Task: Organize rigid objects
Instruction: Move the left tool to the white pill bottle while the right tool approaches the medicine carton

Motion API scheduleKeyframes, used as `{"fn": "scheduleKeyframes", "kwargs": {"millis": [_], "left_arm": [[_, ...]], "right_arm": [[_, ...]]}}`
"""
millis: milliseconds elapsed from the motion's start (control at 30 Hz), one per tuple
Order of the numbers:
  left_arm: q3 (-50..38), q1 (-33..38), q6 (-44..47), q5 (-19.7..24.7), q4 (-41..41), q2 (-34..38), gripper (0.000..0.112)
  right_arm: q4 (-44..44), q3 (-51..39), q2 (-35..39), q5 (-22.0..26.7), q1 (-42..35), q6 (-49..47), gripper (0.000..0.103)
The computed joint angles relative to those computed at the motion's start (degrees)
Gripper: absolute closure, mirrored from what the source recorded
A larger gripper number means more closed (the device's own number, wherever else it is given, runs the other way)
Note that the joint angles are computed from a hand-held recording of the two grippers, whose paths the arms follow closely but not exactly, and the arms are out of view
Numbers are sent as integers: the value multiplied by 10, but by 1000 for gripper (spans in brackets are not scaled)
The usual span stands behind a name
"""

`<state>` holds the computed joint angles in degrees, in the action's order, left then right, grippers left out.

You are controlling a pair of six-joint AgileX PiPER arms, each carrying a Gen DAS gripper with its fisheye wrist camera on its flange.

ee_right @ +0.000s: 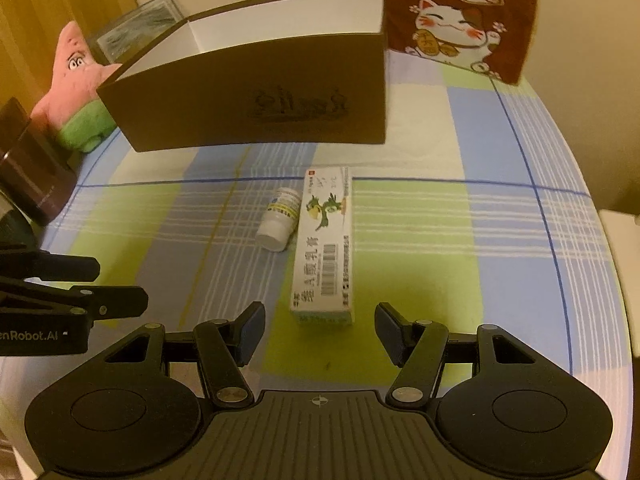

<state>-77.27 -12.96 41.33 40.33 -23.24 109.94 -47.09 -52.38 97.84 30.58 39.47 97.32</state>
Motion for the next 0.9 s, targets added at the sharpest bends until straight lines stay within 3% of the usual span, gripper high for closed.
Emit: {"fn": "scheduleKeyframes", "kwargs": {"millis": [433,533,667,900], "left_arm": [[-48,-12,2,5,4,48,52],[-57,-17,5,5,3,59,52],[-69,-23,14,8,-4,71,52],[-91,-43,32,13,-14,90,53]], "right_arm": [[13,-34,52,-24,-46,-62,43],[16,-32,56,-29,-53,-73,48],[2,-19,55,-39,-61,-67,62],[-54,16,38,-28,-69,0,63]]}}
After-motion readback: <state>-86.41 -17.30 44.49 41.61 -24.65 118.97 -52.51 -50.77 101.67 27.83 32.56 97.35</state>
